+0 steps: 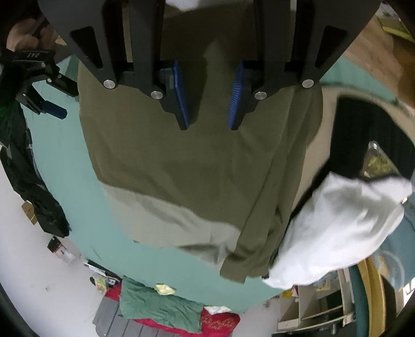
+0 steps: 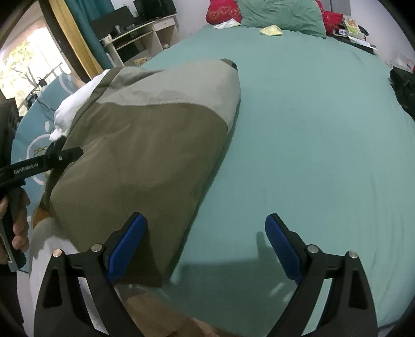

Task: Fold large clothes

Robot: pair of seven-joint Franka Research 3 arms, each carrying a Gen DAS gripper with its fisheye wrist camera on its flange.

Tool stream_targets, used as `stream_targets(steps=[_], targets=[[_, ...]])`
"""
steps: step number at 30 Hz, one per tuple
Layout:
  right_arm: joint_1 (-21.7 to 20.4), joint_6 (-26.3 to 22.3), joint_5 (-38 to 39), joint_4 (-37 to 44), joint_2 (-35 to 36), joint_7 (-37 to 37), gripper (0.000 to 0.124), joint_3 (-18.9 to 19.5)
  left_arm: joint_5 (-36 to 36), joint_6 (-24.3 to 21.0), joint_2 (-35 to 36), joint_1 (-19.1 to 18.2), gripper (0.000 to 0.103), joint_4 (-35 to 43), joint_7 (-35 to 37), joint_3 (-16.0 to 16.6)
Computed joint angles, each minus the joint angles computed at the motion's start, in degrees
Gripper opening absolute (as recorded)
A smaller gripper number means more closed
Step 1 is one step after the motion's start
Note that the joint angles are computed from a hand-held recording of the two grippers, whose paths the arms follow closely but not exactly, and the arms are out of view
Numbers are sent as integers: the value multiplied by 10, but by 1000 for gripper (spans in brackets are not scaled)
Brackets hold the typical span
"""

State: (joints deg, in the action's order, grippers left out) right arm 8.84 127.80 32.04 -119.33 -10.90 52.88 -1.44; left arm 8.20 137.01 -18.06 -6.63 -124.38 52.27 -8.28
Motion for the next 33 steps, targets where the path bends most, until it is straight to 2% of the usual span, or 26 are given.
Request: stream_targets(steps=[6,12,15,18,21,26,27,29,31,33], targets=[[-7,-12,2,-25,-28,-9,92,-10,8,4,-43,-10,33,-30,-27,-14],[-21,-23,4,-37,-52,-18,92,-25,27,10,-69,-24,33,-40,-93,-40],[-32,-32,1,-37,-61,-17,92,-33,24,2,-59,-43,33,-23,-96,-45],[-44,-38,2,-38,-72,-21,92,-42,9,17,-52,-67,33,-15,-88,-45],[-57,-39,2,-36,-80,-22,92,-51,14,12,-39,-77,33,5,-99,-59],[-79,-41,5,-28,-89,-28,94,-69,81,28,-11,-84,33,41,-132,-96],[-83,-41,6,-26,-91,-29,94,-72,90,37,-7,-88,35,46,-133,-98],[-92,-43,11,-19,-92,-34,94,-81,119,44,3,-90,49,63,-148,-110],[-99,-40,17,-12,-96,-34,94,-86,161,41,11,-87,54,84,-172,-126],[-107,-34,25,-5,-97,-39,94,-94,196,40,16,-88,56,101,-190,-134]])
